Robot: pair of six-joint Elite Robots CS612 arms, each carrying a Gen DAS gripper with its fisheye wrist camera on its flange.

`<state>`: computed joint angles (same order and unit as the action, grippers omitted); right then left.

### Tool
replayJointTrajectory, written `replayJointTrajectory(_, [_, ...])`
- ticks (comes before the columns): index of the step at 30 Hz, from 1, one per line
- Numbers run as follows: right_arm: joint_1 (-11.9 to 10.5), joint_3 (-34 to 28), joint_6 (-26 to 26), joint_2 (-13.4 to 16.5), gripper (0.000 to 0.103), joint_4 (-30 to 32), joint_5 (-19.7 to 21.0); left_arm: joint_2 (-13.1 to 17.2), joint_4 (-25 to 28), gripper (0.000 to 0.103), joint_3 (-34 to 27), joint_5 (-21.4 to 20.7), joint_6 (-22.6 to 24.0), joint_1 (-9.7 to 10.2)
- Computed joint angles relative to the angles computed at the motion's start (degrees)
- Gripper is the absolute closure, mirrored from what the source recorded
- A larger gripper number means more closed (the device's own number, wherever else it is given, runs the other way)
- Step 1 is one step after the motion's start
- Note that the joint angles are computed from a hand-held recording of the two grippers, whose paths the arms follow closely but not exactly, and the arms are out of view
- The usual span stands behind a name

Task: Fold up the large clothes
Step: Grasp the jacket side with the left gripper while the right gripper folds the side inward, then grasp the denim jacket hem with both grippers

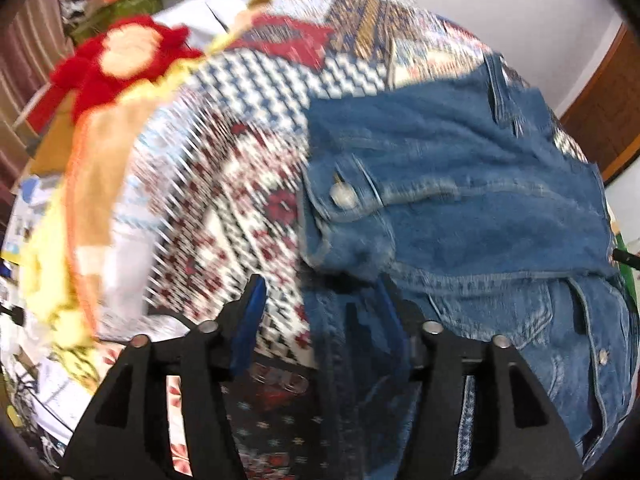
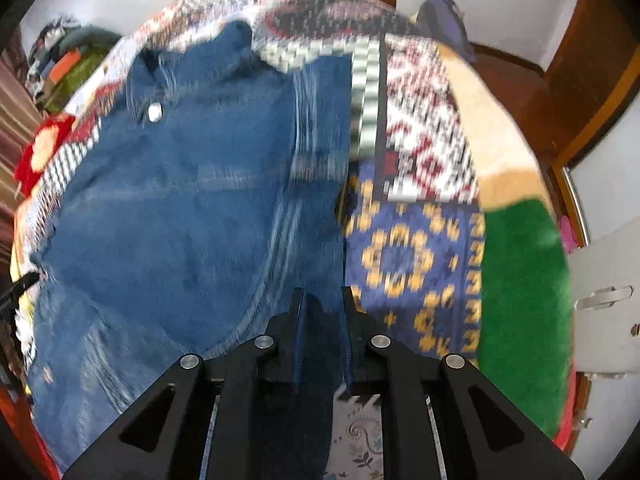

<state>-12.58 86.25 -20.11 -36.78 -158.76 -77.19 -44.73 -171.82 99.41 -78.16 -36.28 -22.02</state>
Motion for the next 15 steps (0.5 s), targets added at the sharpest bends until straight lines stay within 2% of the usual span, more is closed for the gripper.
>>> replayJointTrajectory(2, [0.2, -0.9, 0.5, 0.0, 0.092, -0.6, 0.8, -0.2, -0.9, 0.034, -0.3, 2.2, 0.5, 0.15])
replayJointTrajectory(5, [0.7, -2.6, 0.4, 0.3, 0.092, -1.6, 1.5, -0.1, -1.0, 0.031, -1.9, 4.7, 2.3, 0.45])
replayJointTrajectory(9, [2.3, -6.2, -0.9, 2.0, 0.092, -1.8, -1.1, 1.5, 1.4, 0.026, -5.3, 6.5, 5.2, 0.96])
replayJointTrajectory(13, [3.5, -10.4, -2.8, 4.6, 0.092, 0.6, -4.3, 4.1, 6.2, 0.025, -9.6, 4.2, 5.5, 1.95])
replayJointTrajectory(15, [4.4, -12.5, -3.9, 6.6, 0.092, 1.2, -9.0, 4.9, 7.7, 0.025, -10.7, 2.0, 5.2, 2.3])
